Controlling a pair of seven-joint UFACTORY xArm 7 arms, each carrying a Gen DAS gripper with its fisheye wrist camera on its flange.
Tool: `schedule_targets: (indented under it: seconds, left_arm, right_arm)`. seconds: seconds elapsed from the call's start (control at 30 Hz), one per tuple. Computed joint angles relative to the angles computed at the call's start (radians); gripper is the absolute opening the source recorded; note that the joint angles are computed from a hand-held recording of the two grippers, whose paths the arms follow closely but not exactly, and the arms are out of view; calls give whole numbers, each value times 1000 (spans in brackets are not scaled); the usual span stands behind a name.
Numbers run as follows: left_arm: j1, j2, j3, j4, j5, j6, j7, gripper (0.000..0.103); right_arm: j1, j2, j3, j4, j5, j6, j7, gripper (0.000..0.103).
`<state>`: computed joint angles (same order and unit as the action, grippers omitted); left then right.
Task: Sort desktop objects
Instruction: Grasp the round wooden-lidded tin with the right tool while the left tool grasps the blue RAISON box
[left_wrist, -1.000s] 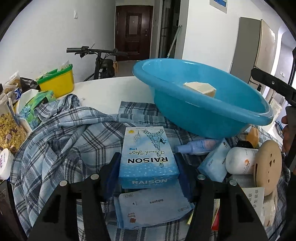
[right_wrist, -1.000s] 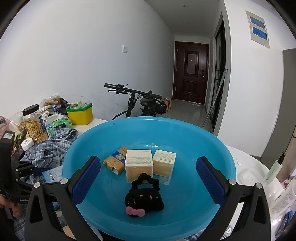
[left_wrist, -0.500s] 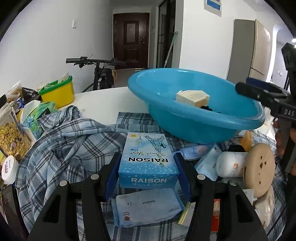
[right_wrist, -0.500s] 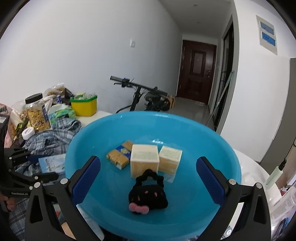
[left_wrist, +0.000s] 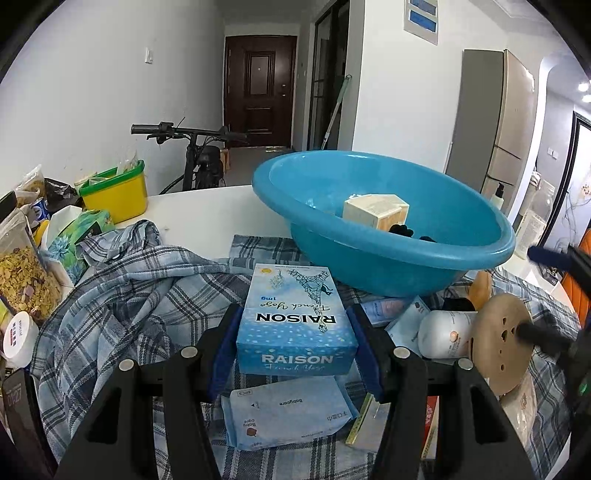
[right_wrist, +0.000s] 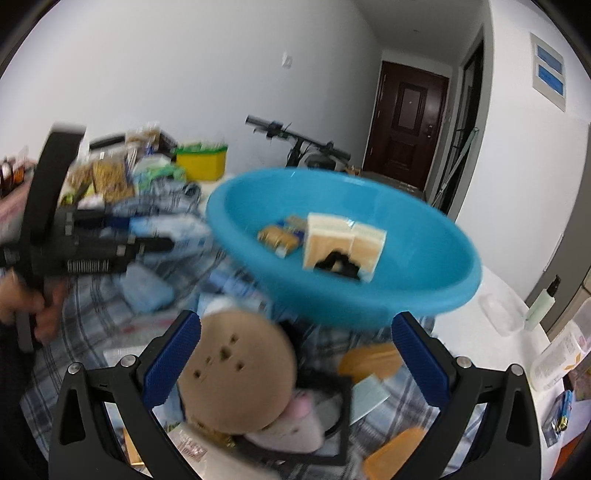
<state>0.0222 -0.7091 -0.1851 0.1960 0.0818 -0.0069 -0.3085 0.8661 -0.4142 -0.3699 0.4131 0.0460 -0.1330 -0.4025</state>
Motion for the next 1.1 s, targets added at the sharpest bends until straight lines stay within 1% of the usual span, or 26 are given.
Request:
schedule_targets:
  seconds: [0.03,0.13,0.2,0.27,0.3,0.33,0.37,0.4,0.43,0.5,0.6,0.7,0.9,0.97,1.1]
  left_arm:
    - [-1,-1,1,0,1,0,1,60]
    - [-9,-1,10,-2,-1,-2,6,60]
    - [-6,-4,5,-2,-1,-1,4,60]
    - [-6,-4,4,-2,-2,-1,3,60]
    - [-5,-4,3,-2,-1,-1,2,60]
    - [-9,-5,6,-2,-1,0,4,60]
    - [-7,-4,3,-1,-1,1,3,60]
    - [-5,-4,1,0,0,2,2,60]
    - [-7,-5,4,0,0,2,4,60]
    - [-10,-5,7,-1,0,1,5,60]
    - [-12,-5,7,0,-1,1,4,60]
    - [-8,-7,2,0,-2,4,1,60]
    - [-21,-10,8,0,-2,2,4,60]
    - [-22,-12,9,-2,-3,-2,4,58]
    - [-36,-14,32,-7,-10,-12,13,58]
  right_arm:
    - [2,8,6,0,0,4,2,103]
    - [58,17,-31,3,6,6,-2,103]
    - [61,26,-27,6,8,5,-5,103]
    - [103,23,-66,0,4,-3,-24,103]
    - [112,26,-75,-4,2,-15,-27,89]
    - [155,19,-122,-3,-3,-10,-32,73]
    - [177,11,-146,-6,-1,-8,-33,53]
    - [218,-11,-193,-9,-2,-5,-45,40]
    - [246,-32,-225,-12,0,4,-58,35]
    - [272,-68,-251,-22,13,9,-82,25]
    - [268,-105,-239,-36,35,19,-109,20]
    - [265,-158,-232,-61,52,15,-131,18]
    - [192,-228,-166,-86,80,46,-158,17]
    - [189,-240,-166,-82,90,61,-173,17]
    - [171,-265,-148,-87,112,64,-195,17]
